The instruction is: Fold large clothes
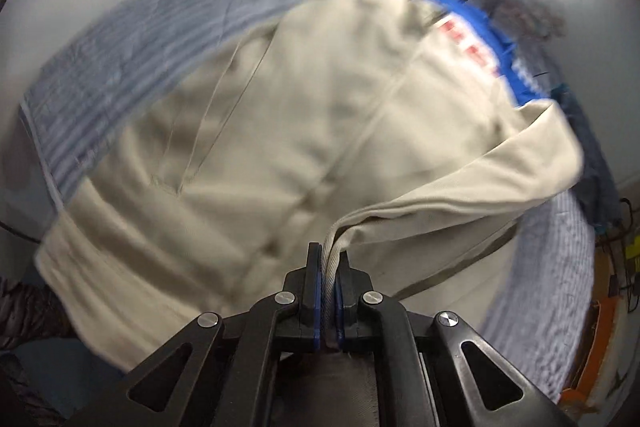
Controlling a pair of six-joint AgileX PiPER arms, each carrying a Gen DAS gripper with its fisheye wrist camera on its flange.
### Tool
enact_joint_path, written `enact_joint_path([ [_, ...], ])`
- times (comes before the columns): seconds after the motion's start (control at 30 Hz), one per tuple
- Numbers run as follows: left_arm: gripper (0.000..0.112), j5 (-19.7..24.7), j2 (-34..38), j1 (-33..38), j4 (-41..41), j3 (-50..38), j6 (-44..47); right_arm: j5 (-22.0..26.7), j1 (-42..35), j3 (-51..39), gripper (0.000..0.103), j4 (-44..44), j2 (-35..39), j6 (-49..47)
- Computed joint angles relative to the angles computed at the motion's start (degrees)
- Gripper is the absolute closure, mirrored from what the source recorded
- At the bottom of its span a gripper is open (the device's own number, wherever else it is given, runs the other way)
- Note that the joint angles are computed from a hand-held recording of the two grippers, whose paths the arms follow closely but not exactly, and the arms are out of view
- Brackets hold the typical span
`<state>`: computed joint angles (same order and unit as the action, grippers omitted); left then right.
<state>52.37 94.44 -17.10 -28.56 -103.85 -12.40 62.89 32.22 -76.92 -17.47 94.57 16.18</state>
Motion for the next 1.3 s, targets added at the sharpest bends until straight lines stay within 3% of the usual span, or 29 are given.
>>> enact_joint_path([
  [0.13,0.077,0.28,-0.67,0.02,0.68,0.88,-0.22,-3.78,-0.65,4.40,0.093,0.97,-1.35,-0.94],
  [0.2,0.077,1.17,-0.36,-0.68,2.43,0.44,-0.86,-5.29,-4.35,5.66,0.073,8.72,-4.38,-6.32],
  [0.27,0.077,2.18,0.05,-1.98,4.67,0.00,-1.83,-6.45,-7.64,7.33,0.070,15.32,-8.41,-10.93],
  [0.37,0.077,4.58,2.19,-4.65,8.69,-1.84,-3.18,-5.23,-16.00,9.47,0.064,28.19,-15.44,-21.19],
  [0.53,0.077,6.77,5.42,-8.20,11.27,-4.12,-4.11,-4.02,-30.73,10.04,0.051,37.11,-20.73,-30.67],
  [0.63,0.077,7.37,7.36,-9.81,11.96,-5.94,-4.48,-4.03,-41.15,7.69,0.043,42.71,-17.79,-35.11],
  [0.77,0.077,8.77,10.40,-11.15,12.28,-8.89,-5.09,-4.10,-53.80,1.25,0.036,53.78,-7.04,-39.70],
  [0.93,0.077,10.70,13.49,-11.68,11.82,-11.91,-5.41,-5.42,-59.72,-7.89,0.033,63.12,6.50,-39.49],
  [1.17,0.077,12.44,16.44,-11.60,11.22,-14.91,-6.30,-8.74,-61.48,-16.85,0.034,74.50,21.43,-35.90],
  [1.23,0.077,12.80,17.06,-11.37,10.56,-15.73,-6.57,-8.15,-61.32,-19.64,0.046,76.30,24.16,-35.23],
  [1.3,0.077,12.77,17.06,-11.27,9.92,-15.94,-6.46,-5.86,-60.20,-24.65,0.086,75.01,27.07,-33.71],
])
